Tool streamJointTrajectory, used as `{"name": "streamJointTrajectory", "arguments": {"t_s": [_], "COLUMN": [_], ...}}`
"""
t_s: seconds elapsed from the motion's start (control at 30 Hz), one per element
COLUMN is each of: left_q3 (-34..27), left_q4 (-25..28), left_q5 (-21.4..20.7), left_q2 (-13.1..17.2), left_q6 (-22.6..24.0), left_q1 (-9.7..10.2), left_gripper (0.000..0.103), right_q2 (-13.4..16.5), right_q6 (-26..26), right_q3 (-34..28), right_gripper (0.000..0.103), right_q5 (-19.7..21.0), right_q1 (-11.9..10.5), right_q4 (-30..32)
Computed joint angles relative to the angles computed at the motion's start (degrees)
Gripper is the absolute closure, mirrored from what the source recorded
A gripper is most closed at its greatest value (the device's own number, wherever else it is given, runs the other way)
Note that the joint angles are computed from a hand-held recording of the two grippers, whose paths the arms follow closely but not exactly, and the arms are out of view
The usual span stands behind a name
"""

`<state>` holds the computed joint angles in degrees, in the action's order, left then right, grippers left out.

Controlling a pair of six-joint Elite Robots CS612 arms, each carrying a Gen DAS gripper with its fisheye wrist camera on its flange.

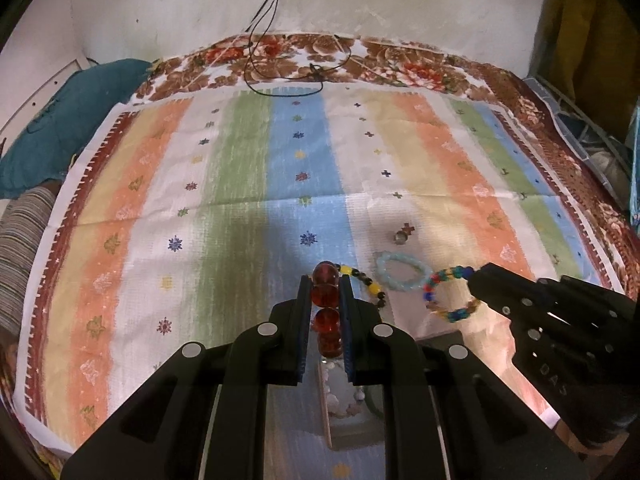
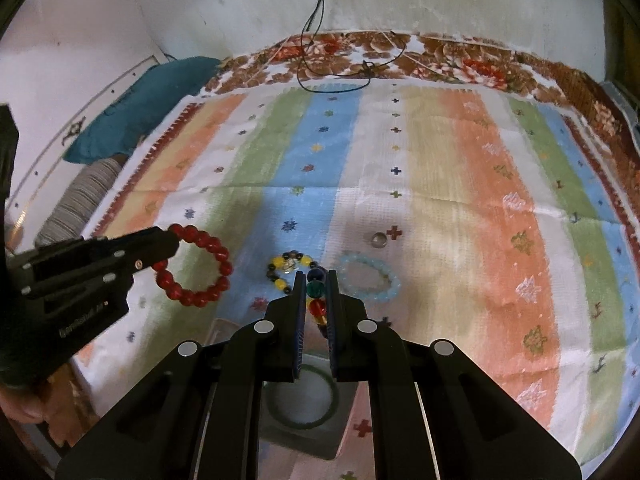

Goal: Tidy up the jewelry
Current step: 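Carry both bracelets over the silver tin and open both tools to release them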

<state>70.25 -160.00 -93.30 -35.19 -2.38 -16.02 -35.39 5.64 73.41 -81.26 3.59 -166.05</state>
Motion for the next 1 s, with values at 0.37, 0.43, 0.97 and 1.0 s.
{"name": "streamJointTrajectory", "arguments": {"t_s": [0.37, 0.43, 0.97, 1.0], "left_q3": [3.98, 4.85, 9.92, 10.25], "left_q4": [-2.64, -3.32, -6.94, -7.18], "left_q5": [-4.5, -4.97, -4.87, -4.87], "left_q2": [-2.09, -2.52, -4.97, -5.12], "left_q6": [-0.58, -0.01, 1.55, 1.48], "left_q1": [0.42, 0.38, -0.13, -0.14], "left_gripper": [0.09, 0.09, 0.09, 0.09], "right_q2": [-2.13, -2.48, -4.49, -4.59], "right_q6": [-1.63, -1.66, -2.75, -3.13], "right_q3": [3.94, 4.67, 8.95, 9.13], "right_gripper": [0.093, 0.093, 0.093, 0.093], "right_q5": [0.95, 1.35, 3.01, 3.16], "right_q1": [0.25, 0.21, 0.44, 0.47], "right_q4": [-2.77, -3.5, -6.48, -6.48]}}
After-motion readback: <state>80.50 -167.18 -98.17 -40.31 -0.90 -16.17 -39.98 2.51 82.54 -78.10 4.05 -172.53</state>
